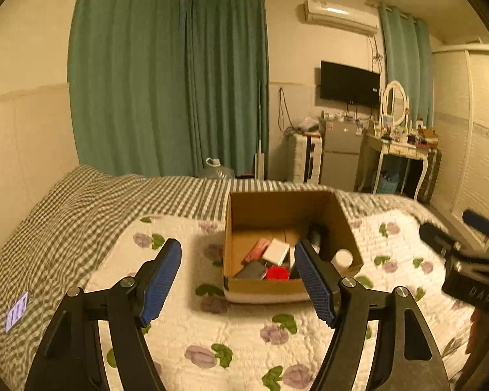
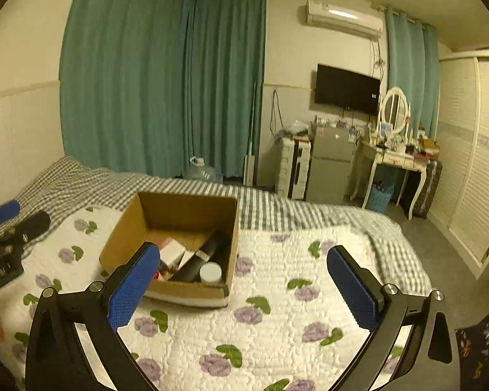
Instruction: Organize rigid objects
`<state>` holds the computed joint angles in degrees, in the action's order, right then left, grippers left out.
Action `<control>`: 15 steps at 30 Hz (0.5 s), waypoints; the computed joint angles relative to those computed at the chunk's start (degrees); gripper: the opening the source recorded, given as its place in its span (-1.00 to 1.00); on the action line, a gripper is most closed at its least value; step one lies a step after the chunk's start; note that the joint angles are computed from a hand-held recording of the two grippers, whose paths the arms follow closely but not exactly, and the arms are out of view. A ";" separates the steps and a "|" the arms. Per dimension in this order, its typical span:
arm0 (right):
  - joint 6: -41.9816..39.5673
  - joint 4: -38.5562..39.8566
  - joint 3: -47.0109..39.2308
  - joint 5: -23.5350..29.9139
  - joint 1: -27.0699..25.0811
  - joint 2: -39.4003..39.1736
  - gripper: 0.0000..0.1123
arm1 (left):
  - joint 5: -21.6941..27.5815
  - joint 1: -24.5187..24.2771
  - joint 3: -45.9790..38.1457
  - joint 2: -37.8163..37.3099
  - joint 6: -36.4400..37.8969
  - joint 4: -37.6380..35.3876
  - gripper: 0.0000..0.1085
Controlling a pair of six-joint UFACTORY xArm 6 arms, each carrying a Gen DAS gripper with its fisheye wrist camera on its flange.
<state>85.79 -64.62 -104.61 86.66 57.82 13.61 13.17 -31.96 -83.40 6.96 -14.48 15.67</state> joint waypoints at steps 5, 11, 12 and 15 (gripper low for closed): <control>1.01 0.43 0.53 -1.07 -0.26 0.99 0.83 | -0.33 -0.16 0.96 -0.01 0.77 0.63 0.38; 2.00 2.49 2.00 -2.33 -0.90 0.87 0.83 | -0.61 0.30 2.31 -0.86 2.75 -1.50 0.38; 1.84 2.57 1.84 -2.13 -0.90 1.01 0.83 | -0.41 0.34 2.20 -0.84 2.76 -1.50 0.38; 1.94 2.35 1.53 -1.85 -0.78 1.18 0.83 | -0.11 0.41 2.23 -0.80 2.38 -0.86 0.38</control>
